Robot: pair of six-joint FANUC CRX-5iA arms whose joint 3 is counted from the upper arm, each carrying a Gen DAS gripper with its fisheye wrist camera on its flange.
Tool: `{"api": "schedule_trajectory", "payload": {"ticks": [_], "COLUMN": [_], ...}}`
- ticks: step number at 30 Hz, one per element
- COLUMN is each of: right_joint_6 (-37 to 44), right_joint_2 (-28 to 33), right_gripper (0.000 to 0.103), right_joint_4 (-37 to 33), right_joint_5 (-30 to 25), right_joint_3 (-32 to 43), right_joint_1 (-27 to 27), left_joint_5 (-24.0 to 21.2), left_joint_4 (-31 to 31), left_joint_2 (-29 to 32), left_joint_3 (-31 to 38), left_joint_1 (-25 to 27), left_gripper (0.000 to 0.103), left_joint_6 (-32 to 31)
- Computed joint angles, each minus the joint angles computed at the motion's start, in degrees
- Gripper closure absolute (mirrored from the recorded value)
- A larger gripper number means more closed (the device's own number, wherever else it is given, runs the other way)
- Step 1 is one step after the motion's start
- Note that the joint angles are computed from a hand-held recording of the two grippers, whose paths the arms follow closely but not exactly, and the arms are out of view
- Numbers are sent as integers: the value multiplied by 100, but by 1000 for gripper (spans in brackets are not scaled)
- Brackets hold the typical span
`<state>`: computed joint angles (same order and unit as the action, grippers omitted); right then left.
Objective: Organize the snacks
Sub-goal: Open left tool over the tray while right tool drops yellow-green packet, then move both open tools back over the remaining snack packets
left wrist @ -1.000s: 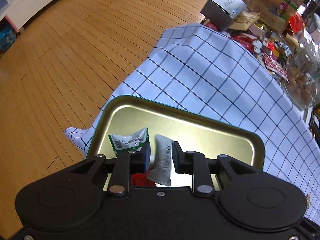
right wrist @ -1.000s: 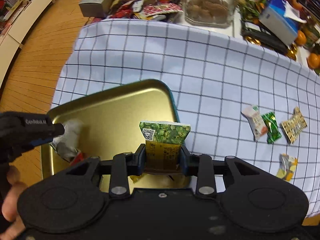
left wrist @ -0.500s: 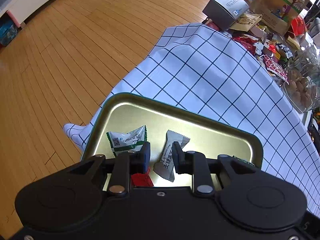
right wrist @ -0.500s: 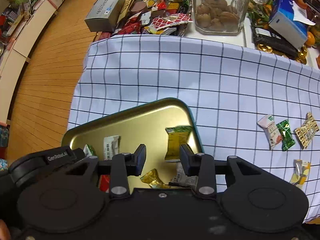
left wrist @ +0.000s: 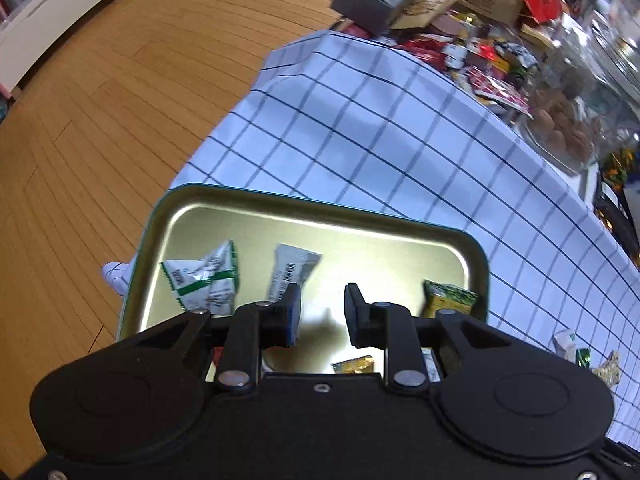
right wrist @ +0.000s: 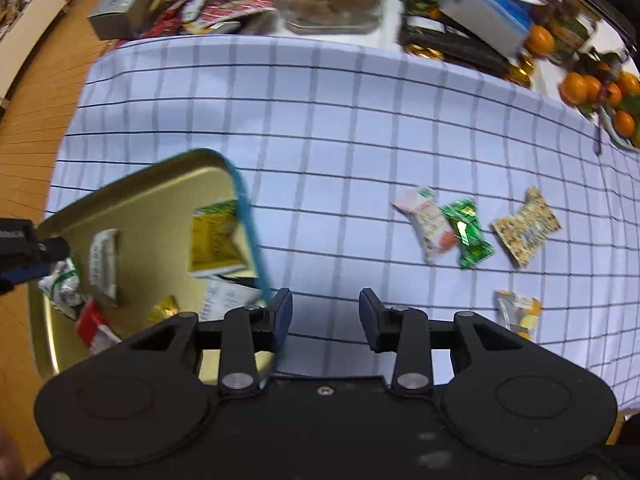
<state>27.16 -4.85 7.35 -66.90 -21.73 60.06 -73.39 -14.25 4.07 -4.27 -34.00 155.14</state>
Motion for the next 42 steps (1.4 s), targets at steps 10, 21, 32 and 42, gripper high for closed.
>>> {"api": "schedule_trajectory", "payload": {"ticks": [10,21,32,42], "right_joint_6": [-356,-387,-101,-226], "right_joint_2": [-621,-1206,-1274,-1346], "right_gripper": [64,64,64,64], "right_joint_4": [-132,-246,-652,-244], "right_joint_5": [-249,-414,-241,374], "right_joint_3": [-806,-1370,-1374,-1497], "right_joint_1": [-797,-2160,-3342,-2955], "left_joint_5": [57,107,442,619], "left_joint_4": [184,510,857,965], "left_joint_2": [876,1978,2660,2992], "left_joint_3": [887,2020,2621,2946], "left_joint_1": [-464,-856,-1034,-1092], "left_gripper": [70,70,70,70], "left_joint_6": [-736,-1376,-1558,-1404]}}
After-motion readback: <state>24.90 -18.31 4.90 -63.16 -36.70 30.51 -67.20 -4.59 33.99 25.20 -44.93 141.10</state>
